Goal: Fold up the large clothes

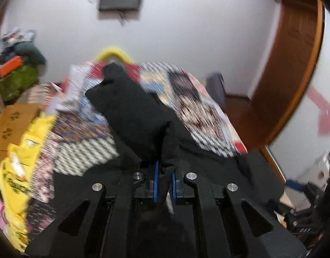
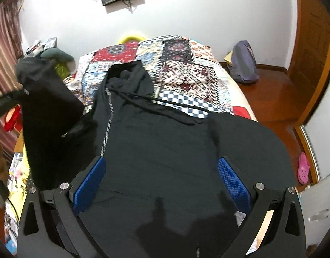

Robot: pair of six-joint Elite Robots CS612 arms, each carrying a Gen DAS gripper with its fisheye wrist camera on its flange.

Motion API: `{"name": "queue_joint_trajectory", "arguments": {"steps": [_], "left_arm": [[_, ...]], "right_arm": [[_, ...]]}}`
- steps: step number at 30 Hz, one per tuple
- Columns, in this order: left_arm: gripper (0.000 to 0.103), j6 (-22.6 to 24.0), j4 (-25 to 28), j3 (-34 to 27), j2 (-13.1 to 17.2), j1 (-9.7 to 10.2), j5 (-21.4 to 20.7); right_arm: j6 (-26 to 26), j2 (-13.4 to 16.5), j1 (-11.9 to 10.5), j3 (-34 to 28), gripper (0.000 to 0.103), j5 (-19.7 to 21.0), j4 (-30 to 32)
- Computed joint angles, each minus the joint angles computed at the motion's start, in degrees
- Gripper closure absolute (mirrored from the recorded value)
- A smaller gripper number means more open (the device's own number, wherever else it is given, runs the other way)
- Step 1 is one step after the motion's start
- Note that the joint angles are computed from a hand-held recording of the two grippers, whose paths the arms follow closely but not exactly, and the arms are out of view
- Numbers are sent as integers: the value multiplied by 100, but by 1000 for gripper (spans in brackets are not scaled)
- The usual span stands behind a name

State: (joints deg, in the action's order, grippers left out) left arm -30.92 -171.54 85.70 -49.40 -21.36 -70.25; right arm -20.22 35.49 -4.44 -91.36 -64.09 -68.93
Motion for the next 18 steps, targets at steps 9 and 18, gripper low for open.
{"name": "queue_joint_trajectory", "arguments": {"steps": [9, 18], "left_arm": [[95, 560, 1002, -499, 482, -199, -1094], [59, 784, 1707, -395, 422, -255, -1627]], "right_arm": [[-53, 51, -122, -19, 0, -222, 110], [-160, 84, -179, -99, 0, -195, 428]]}}
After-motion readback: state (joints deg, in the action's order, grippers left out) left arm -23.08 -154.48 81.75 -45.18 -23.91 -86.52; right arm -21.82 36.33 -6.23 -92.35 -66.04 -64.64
